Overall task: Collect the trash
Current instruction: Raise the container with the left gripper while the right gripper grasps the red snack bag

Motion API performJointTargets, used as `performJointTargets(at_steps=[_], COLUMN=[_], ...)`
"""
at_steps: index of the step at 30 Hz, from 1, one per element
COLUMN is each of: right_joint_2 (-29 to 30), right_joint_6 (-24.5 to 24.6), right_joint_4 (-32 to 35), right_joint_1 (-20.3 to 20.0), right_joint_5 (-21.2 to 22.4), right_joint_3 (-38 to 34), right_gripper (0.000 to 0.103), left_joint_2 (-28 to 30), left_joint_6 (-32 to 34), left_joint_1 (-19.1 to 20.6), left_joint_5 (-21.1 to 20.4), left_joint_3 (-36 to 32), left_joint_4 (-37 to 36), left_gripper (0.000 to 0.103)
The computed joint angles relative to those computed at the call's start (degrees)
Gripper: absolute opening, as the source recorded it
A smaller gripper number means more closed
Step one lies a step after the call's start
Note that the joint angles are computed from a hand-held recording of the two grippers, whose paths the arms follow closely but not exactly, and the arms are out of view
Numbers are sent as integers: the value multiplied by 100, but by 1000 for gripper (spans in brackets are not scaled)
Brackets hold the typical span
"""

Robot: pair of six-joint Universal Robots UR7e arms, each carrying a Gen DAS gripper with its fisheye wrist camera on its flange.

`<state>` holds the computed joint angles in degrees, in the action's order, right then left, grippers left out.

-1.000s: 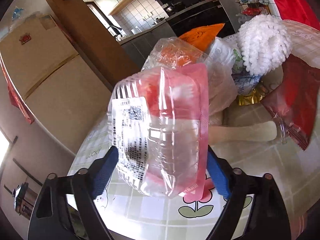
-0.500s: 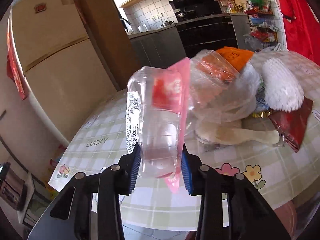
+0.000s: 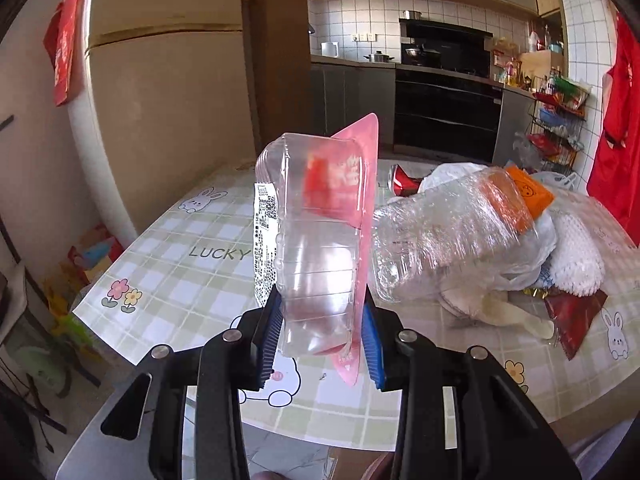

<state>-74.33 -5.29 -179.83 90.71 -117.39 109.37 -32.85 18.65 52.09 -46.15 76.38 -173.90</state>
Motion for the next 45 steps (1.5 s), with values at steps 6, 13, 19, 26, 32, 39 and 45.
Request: performJointTargets(at_steps=[6,13,19,26,32,39,45], right_joint_2=[877,1137,1068,1445,1799,1632,1210], right_joint_6=[-867,-332,449,1070,1570,941,706], right_joint_4=[-868,-1774,-532,216,596,445,367], right_joint_1=[173,55,-134,-187,-145,-139,-155], right_joint_5=[-532,-1874,-2228,-1895,-2165,-1898,-1704], right_joint_3=[-744,-671,-801,-1371,-1929,-1714,-1247], right_gripper=[86,86,88,97,97,75,56], left_joint_2=[-342,-577,-560,-599,-683,-729,-770], left_joint_6=[-356,-566,-567,-533,-481,-502,-509], left_joint_1=[44,125,156,117,60,51,19], left_joint_5=[-204,-425,-628,-744,-809,-927,-996], left_joint_3=[202,403,452,557,700,762,820], left_joint_4=[-83,-83,-80,-28,-76,9,1], left_gripper=[36,36,36,36,36,36,37])
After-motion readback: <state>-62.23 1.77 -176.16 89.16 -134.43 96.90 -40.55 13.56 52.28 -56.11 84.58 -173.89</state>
